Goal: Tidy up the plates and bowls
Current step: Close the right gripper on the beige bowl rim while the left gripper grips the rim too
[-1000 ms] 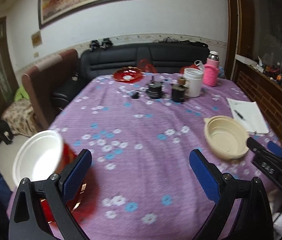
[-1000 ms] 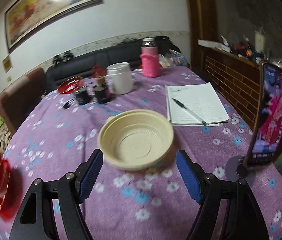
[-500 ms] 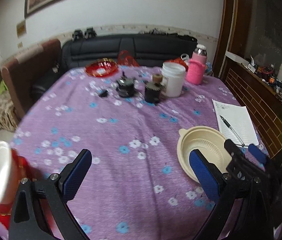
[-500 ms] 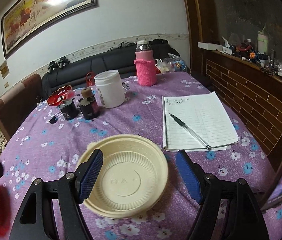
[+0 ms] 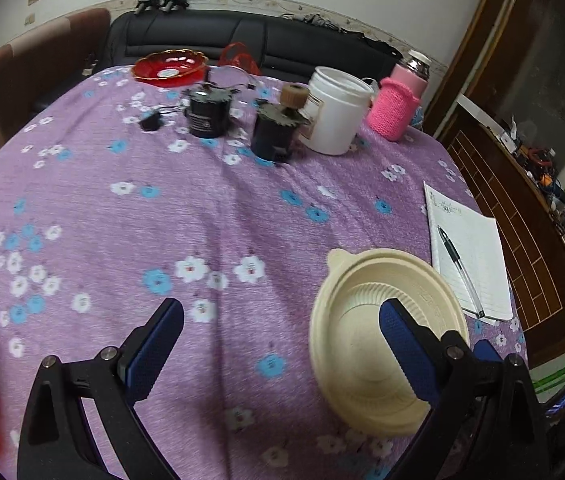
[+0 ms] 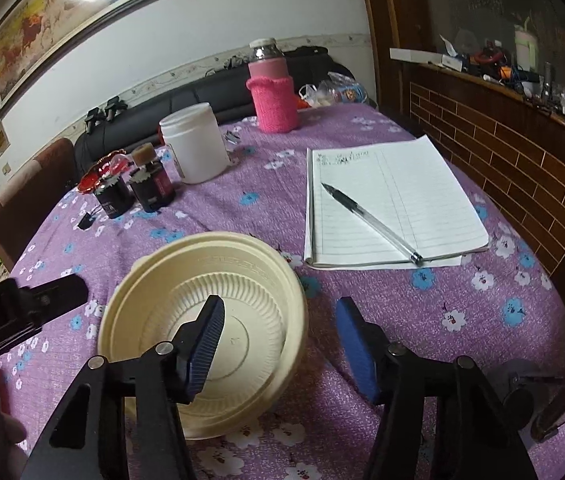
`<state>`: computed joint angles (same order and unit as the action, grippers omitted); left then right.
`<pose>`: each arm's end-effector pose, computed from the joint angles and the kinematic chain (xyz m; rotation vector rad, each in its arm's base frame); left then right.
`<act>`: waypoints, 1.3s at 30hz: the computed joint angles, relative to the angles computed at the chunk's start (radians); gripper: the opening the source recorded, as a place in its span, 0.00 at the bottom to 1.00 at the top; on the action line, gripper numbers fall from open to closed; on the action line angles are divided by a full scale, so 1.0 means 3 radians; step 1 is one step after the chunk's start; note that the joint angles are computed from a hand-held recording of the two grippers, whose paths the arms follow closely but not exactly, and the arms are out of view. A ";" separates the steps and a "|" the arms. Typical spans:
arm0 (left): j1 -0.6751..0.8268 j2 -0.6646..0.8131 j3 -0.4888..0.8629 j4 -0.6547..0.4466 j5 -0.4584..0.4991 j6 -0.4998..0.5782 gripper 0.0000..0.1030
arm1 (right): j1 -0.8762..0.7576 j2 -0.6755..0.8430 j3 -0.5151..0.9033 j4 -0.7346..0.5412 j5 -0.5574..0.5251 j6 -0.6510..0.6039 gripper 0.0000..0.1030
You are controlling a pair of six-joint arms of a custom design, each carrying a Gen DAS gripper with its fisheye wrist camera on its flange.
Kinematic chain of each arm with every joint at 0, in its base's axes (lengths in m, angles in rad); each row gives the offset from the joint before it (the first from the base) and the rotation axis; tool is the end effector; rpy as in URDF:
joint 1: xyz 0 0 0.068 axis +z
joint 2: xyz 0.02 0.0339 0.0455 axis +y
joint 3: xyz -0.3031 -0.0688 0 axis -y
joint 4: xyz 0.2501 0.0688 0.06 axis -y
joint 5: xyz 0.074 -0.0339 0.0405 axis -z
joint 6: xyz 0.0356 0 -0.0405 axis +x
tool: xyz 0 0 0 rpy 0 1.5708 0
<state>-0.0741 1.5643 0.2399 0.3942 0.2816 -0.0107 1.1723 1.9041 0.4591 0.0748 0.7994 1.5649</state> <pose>0.2006 -0.0248 0.1019 0.1957 2.4824 -0.3872 0.1127 0.2019 0.0625 0.5495 2.2572 0.0319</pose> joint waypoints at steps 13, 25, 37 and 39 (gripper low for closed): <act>-0.0487 0.0849 0.0010 0.0720 -0.0351 0.0152 0.44 | -0.0234 0.0277 -0.0112 0.0691 -0.0458 -0.0290 0.38; -0.0283 0.1012 0.0028 0.0765 -0.0067 0.0243 0.39 | -0.0199 0.0350 -0.0150 0.1203 -0.0546 -0.0555 0.22; -0.0094 0.0395 -0.0231 0.0644 -0.0262 0.0332 0.21 | -0.0058 0.0383 -0.0106 0.1369 -0.0396 -0.0717 0.22; -0.0051 0.0142 -0.0352 0.0618 -0.0303 0.0423 0.21 | -0.0033 0.0387 -0.0101 0.1442 -0.0378 -0.0774 0.22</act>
<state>-0.0894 1.6071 0.1345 0.5795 0.1908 0.1161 1.1625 2.0202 0.4288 0.5075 0.6861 1.3326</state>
